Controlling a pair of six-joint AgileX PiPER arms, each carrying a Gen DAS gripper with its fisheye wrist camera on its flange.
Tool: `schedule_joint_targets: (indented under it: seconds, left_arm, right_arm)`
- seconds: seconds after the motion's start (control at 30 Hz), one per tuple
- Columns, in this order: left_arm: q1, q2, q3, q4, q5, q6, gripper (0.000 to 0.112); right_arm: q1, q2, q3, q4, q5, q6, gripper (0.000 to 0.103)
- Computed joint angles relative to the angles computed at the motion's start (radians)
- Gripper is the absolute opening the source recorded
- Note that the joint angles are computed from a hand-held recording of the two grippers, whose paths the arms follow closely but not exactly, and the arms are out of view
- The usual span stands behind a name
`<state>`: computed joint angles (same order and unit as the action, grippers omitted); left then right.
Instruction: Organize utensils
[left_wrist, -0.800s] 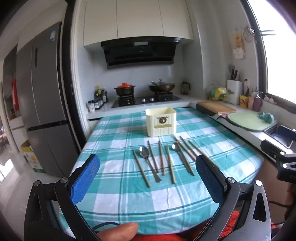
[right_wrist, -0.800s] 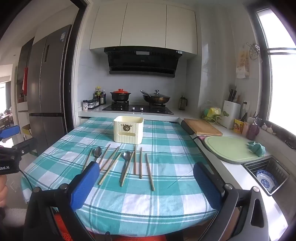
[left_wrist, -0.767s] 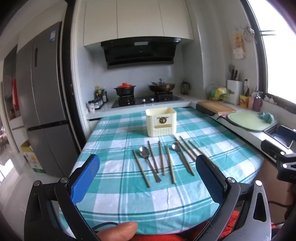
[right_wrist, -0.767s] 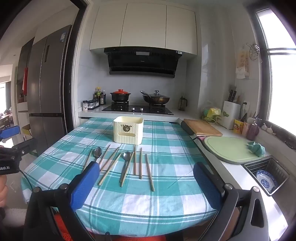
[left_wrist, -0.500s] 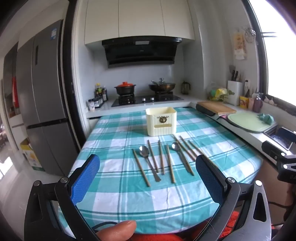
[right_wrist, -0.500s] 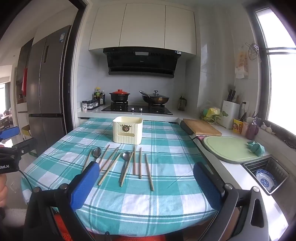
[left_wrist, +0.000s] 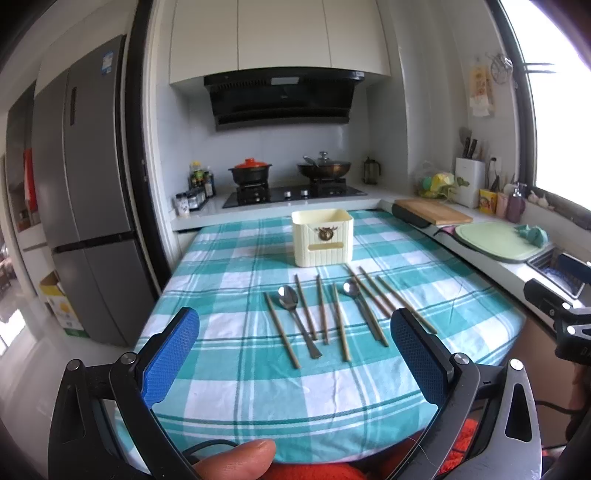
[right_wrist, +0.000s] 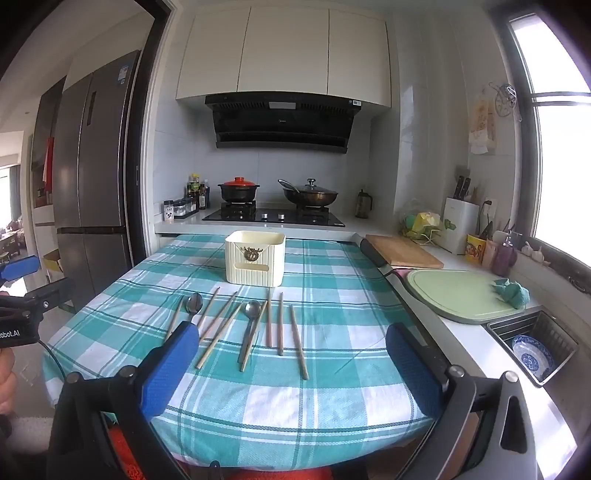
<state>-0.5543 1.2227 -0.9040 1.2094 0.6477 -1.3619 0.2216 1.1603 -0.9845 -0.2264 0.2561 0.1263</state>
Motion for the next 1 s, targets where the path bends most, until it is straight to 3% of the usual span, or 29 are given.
schedule_joint_targets:
  seconds: [1.0]
  left_arm:
    - [0.024,0.019,-0.031,-0.105,-0.017,0.088,0.103]
  right_arm:
    - [-0.027,0.002,0.008,0.079,-0.014,-0.074,0.103]
